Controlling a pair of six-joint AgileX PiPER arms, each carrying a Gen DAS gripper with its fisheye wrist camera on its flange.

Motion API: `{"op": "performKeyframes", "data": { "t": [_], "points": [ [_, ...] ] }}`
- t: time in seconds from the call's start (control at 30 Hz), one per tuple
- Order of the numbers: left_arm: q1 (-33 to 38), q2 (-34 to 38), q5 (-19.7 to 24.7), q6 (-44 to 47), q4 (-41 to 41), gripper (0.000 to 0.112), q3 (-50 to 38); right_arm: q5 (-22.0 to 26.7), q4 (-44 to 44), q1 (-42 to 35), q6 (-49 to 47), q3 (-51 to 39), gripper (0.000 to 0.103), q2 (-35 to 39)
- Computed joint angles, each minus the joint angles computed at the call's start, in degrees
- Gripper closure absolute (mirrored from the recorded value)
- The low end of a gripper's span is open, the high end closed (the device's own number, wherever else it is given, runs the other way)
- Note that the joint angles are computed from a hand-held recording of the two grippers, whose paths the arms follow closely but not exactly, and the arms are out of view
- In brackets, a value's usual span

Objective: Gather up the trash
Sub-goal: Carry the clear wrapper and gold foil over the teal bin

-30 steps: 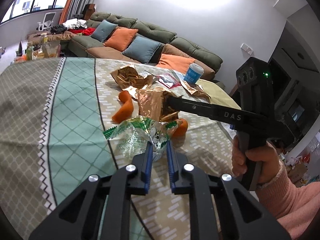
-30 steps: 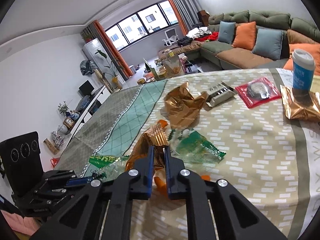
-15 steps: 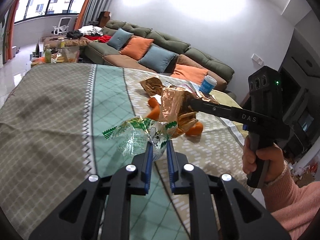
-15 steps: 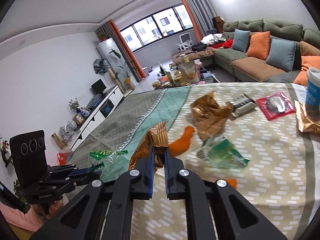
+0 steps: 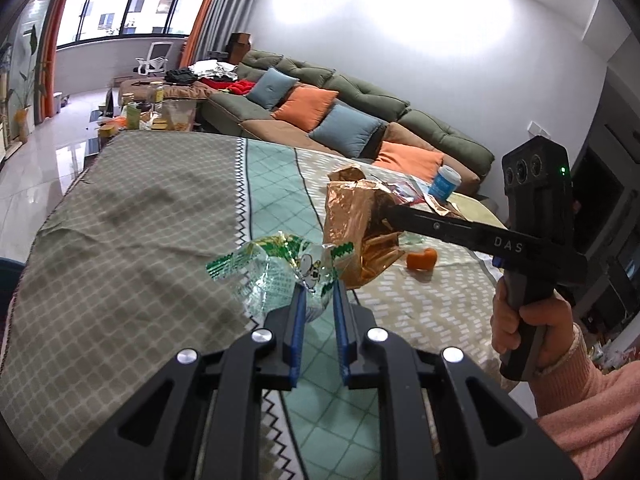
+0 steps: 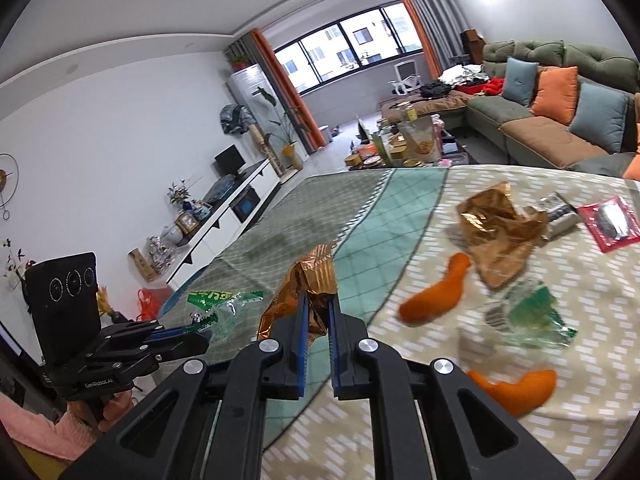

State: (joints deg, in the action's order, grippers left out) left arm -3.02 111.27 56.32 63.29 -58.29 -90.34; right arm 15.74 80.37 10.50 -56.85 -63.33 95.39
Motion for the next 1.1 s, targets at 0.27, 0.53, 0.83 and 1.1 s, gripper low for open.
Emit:
{"op": "performKeyframes", "data": {
  "t": [0.27, 0.53, 0.83, 1.1],
  "points": [
    [2.5, -1.3, -1.1, -0.5, 0.3, 0.097, 0.5, 1.1, -3.8, 2.3, 3.7, -4.8, 0.094, 3.4],
    [5.8, -1.1, -1.3, -1.9, 0.8, 0.097, -0.4, 3.5, -8.7, 4.1, 8.6, -11.2, 0.094, 7.7],
    [9.3, -1.5, -2.6, -2.9, 1.3, 0.097, 0.1, 6.2, -14.7, 6.8, 14.8, -19.9, 0.094, 13.4],
    [12.1, -2.1, -3.5, -3.5, 1.2, 0.097, 0.6, 8.8, -20.2, 9.2, 20.6, -27.9, 0.094, 18.5]
  ]
}}
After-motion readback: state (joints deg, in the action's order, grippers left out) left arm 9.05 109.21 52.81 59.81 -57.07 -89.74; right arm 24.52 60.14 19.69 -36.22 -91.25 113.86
